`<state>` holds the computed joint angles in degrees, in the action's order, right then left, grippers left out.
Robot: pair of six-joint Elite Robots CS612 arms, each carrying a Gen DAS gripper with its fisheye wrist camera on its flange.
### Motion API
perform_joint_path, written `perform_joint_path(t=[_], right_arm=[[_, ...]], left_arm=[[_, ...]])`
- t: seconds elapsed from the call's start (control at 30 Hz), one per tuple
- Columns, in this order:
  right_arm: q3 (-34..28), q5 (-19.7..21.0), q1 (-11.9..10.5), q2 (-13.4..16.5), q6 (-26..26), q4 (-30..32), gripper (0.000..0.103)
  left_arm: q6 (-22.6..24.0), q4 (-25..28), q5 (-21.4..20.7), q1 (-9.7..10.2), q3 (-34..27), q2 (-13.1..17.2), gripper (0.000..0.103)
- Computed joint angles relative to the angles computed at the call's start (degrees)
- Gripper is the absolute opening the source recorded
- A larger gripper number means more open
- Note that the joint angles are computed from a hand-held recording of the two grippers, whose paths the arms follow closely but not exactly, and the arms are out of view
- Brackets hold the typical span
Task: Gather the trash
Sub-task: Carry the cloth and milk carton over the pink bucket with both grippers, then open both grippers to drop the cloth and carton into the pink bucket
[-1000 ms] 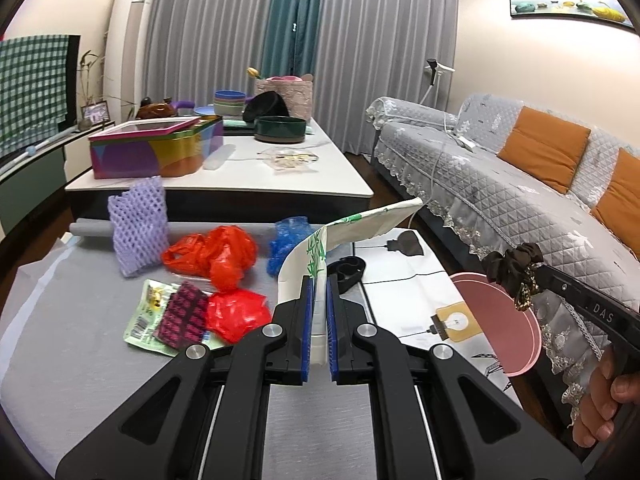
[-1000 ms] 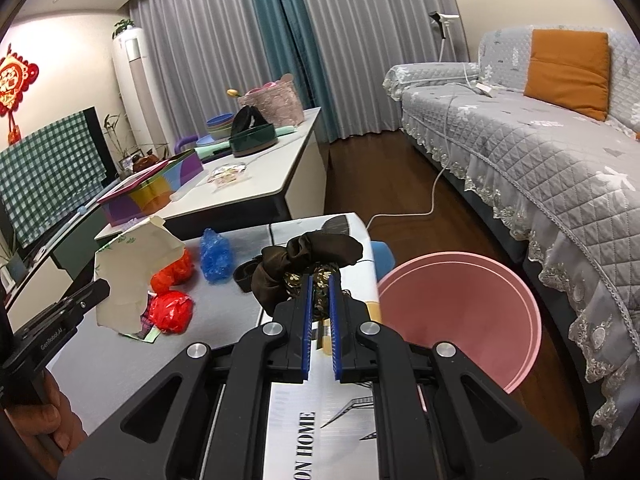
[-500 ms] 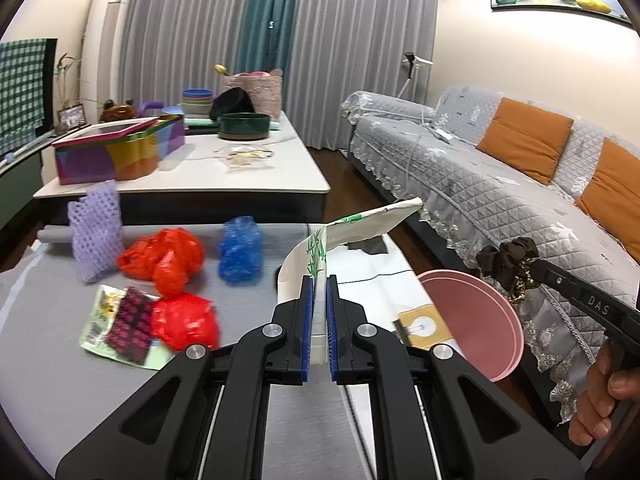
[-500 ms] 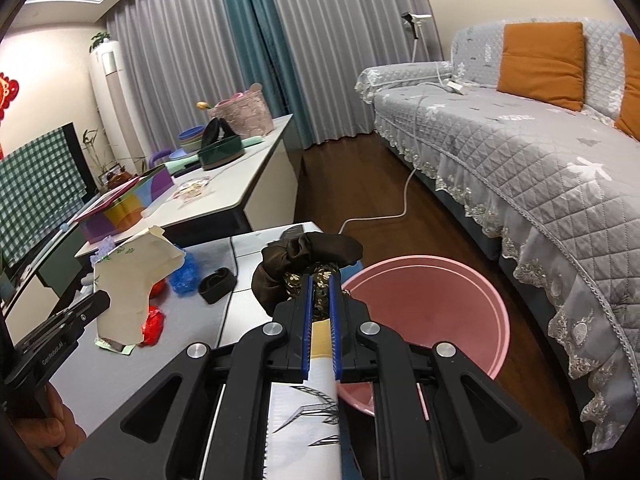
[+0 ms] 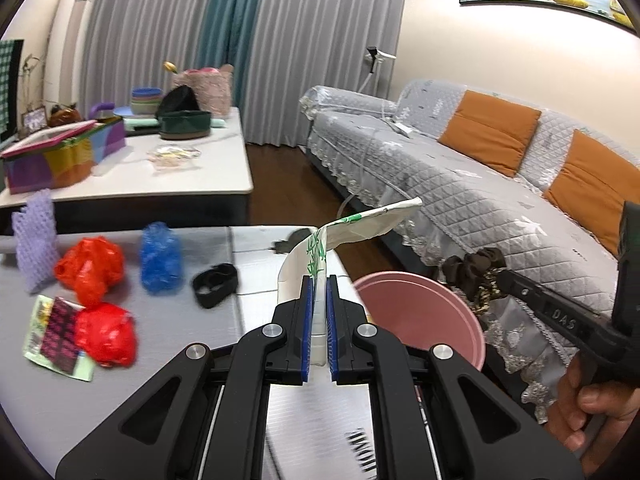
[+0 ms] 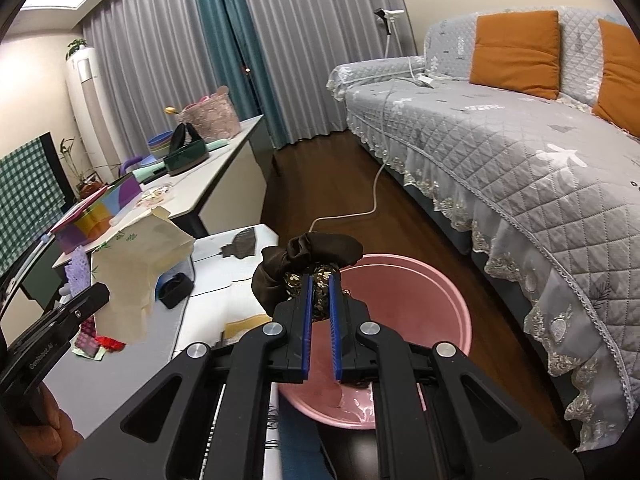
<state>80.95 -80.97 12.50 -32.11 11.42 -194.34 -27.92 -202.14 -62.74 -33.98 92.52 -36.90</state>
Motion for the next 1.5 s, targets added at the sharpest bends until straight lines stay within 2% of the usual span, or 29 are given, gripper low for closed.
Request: perform_joint_path(t=[0.1, 0.37, 1.07, 1.17, 1.2, 1.23, 1.27, 1.5], right_arm=[[-0.37, -0.93, -0.21, 0.31, 0.14, 0.41, 0.008], [-1.50, -2.63, -0.70, 1.08, 1.02, 1.05, 0.008], [-4.54, -6.93, -0.77, 2.84, 0.34, 3.44, 0.008], [-4.79, -8.53, -0.46, 2.85, -0.62, 4.32, 0.016], [-4.85, -9.58, -0.30, 2.89, -0.72, 4.50, 0.033], [-4.84, -10.64, -0.18, 2.93, -0.49, 4.25, 0.048], [-4.77, -11.04, -0.18, 2.92, -0.06, 3.94, 0.048], [-4.49, -10.99, -0.05, 2.72, 0.04, 3.31, 0.048]], left_arm=[[1.14, 0.92, -1.61, -0.04, -1.97, 0.78, 0.006], [0.12, 3.56, -5.88, 0.25, -7.21, 3.47, 0.006], [2.44, 8.14, -11.56, 0.68, -15.22, 7.54, 0.007], [1.73, 9.53, -13.68, 1.03, -15.96, 7.93, 0.011], [0.83, 10.80, -13.79, 1.14, -16.14, 7.97, 0.022], [-0.02, 11.49, -14.06, 1.27, -16.16, 7.98, 0.027], [-0.56, 11.51, -14.12, 1.32, -16.06, 8.01, 0.029], [-2.02, 10.92, -12.31, 1.10, -13.59, 6.91, 0.029]])
